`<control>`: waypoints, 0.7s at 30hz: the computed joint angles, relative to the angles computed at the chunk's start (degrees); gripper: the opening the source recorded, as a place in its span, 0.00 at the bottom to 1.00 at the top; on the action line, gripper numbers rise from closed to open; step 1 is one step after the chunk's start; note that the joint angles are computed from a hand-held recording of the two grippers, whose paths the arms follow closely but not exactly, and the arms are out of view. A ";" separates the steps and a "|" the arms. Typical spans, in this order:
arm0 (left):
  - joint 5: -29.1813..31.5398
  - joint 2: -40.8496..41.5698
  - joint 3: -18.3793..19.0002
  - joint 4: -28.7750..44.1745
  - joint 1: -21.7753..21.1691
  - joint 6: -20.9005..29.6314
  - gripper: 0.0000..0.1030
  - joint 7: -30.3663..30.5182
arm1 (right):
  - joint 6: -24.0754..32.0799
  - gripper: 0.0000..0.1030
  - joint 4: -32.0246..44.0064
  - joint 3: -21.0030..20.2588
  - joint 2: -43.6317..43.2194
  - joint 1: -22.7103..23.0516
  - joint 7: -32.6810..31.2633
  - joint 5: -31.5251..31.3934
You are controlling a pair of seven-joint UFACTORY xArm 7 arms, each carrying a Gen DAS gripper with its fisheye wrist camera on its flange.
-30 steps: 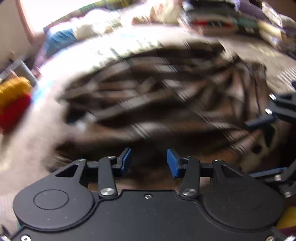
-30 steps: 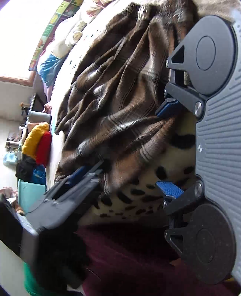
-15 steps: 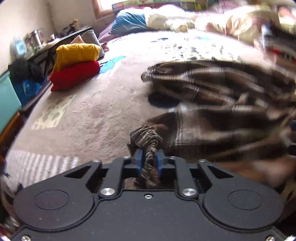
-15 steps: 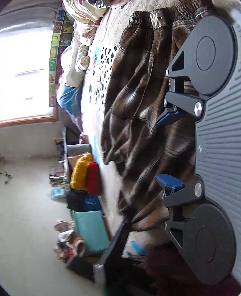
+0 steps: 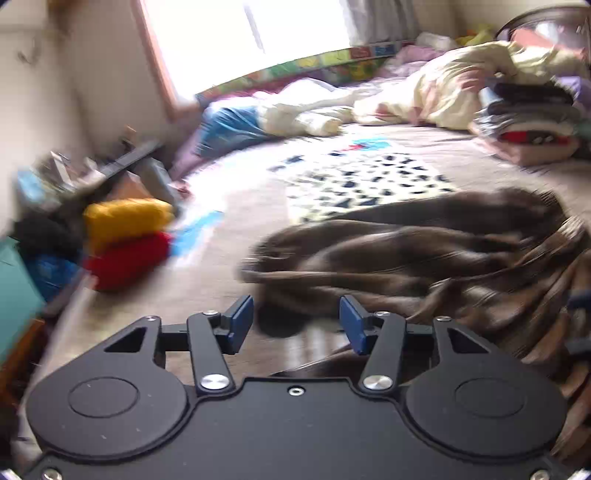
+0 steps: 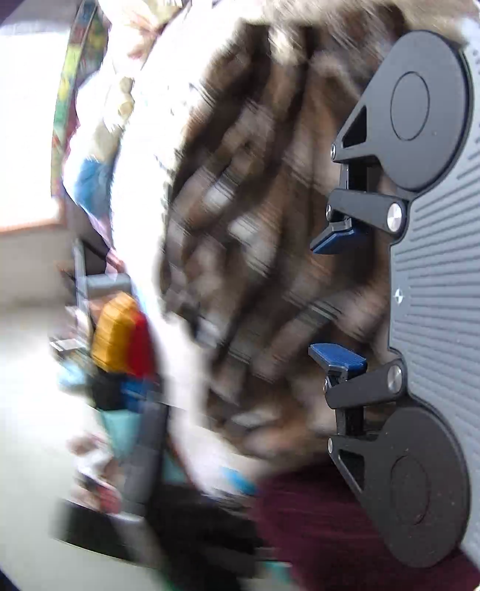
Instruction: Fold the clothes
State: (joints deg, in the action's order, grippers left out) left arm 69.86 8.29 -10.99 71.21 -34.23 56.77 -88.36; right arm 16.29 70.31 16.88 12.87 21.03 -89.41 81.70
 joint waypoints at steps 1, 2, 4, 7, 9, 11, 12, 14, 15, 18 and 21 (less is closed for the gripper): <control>-1.05 0.21 -0.05 0.15 2.45 -4.36 0.39 -0.16 | -1.83 0.52 2.57 1.75 1.47 -1.73 0.62 -0.77; -1.86 0.96 1.69 1.13 2.78 -6.33 0.39 -0.14 | -3.35 0.52 5.52 1.19 3.42 -1.20 3.10 -3.93; -2.92 2.36 3.38 3.23 4.67 -8.44 0.39 -1.37 | -3.06 0.52 13.23 -6.72 8.78 4.83 13.96 -15.49; -8.48 4.89 5.77 6.62 7.99 -10.81 0.63 1.08 | 3.75 0.52 27.70 -18.90 18.95 11.79 31.48 -32.52; -14.54 8.21 6.54 9.91 10.62 -10.33 0.64 5.45 | 10.79 0.52 38.69 -22.46 26.24 11.89 42.22 -42.68; -20.79 11.61 4.33 11.48 16.36 -13.91 0.55 10.25 | 17.08 0.51 50.69 -22.11 34.24 9.26 54.18 -53.44; -21.00 12.26 2.80 10.34 19.37 -19.29 0.17 9.82 | 19.51 0.48 54.93 -23.39 36.95 8.99 57.76 -55.84; -14.23 10.83 6.15 7.99 18.18 -26.58 0.17 5.66 | 19.19 0.36 56.23 -24.43 38.11 8.20 60.41 -55.87; -8.23 8.44 11.25 6.85 14.00 -29.74 0.17 1.71 | 18.27 0.30 55.38 -23.50 37.70 7.21 61.00 -55.65; 2.75 4.95 18.08 4.83 10.48 -36.80 0.19 -12.65 | 15.03 0.26 51.60 -20.60 36.31 4.88 60.26 -56.02; -3.79 8.00 13.84 5.15 16.23 -37.42 0.22 -7.78 | 13.03 0.24 50.06 -17.91 35.87 3.26 60.62 -56.90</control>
